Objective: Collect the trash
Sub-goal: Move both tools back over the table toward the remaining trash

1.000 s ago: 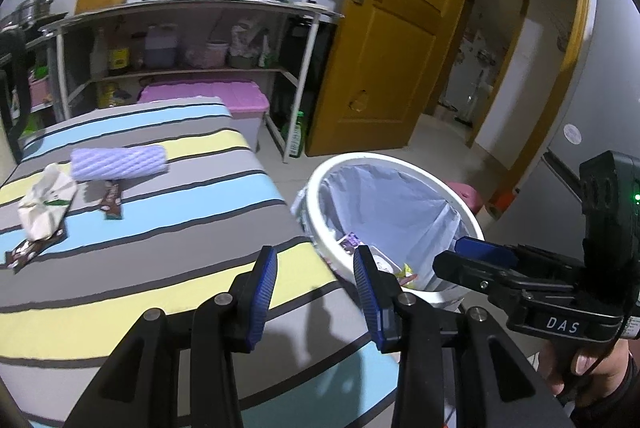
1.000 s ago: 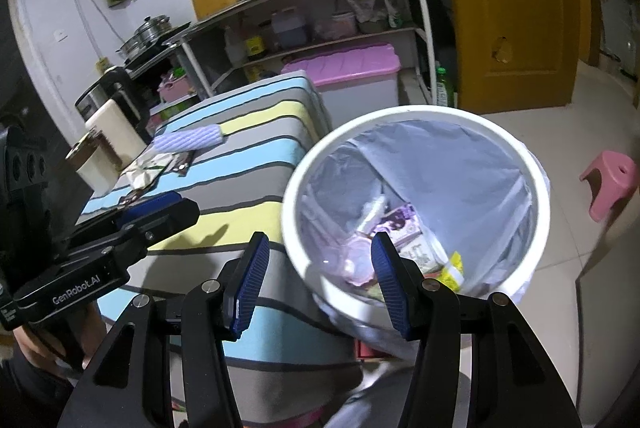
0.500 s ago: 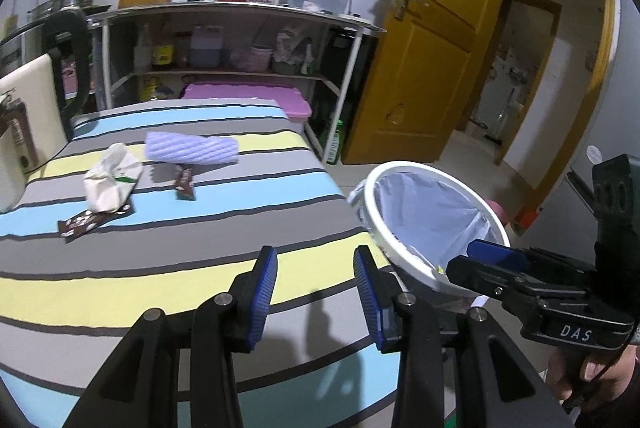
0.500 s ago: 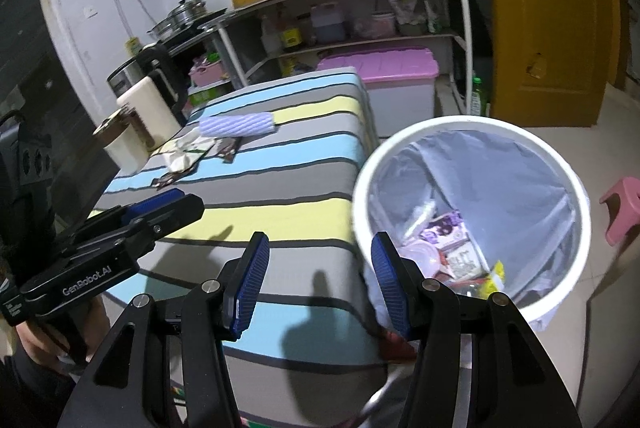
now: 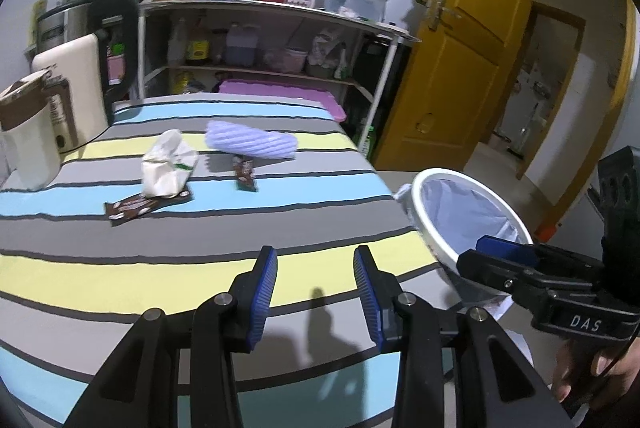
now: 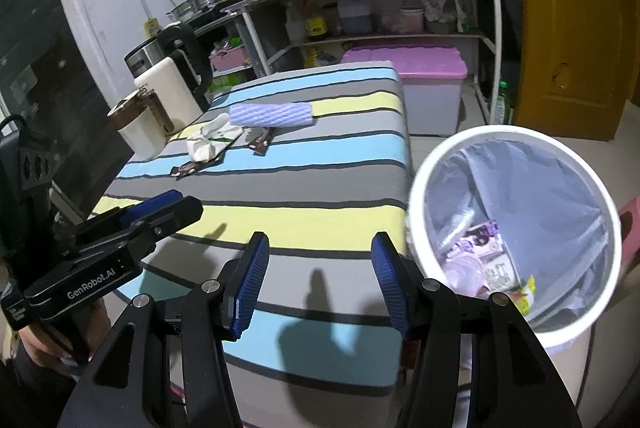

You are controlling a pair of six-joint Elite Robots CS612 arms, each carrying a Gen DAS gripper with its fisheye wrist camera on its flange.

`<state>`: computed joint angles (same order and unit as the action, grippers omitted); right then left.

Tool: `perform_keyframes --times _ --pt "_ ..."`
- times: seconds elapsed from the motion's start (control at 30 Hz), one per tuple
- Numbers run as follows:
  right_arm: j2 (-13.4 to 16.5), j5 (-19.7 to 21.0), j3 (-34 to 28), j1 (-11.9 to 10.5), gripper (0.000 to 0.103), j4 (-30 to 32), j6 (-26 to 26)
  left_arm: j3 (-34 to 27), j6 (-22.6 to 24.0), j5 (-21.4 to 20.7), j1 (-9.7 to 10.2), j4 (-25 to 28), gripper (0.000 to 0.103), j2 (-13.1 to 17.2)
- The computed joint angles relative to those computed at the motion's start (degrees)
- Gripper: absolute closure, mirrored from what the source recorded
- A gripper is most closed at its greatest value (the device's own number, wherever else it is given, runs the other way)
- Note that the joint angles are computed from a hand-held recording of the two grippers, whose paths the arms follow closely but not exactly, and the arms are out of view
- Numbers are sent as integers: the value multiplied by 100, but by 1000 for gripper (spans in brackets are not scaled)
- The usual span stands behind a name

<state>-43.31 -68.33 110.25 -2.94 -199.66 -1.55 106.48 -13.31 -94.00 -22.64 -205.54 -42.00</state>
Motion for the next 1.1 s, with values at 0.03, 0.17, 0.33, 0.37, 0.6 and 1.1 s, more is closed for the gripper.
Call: perform_keyframes --times 0.03,0.17,0.33,0.37,0.6,1.1 --pt "15 17 -40 20 49 46 8 -10 -9 7 25 13 63 7" --pt "57 96 -186 83 49 272 -10 -10 -95 112 120 22 63 18" --pt "109 87 -376 194 49 486 -146 -46 -186 253 244 27 63 31" --pt "122 86 -415 213 49 518 -167 -61 -207 279 274 34 63 37" --pt "231 76 -717 327 49 742 -232 -231 -316 371 436 154 63 93" --pt "475 134 -1221 429 49 1217 -259 -1004 -490 553 570 835 53 418"
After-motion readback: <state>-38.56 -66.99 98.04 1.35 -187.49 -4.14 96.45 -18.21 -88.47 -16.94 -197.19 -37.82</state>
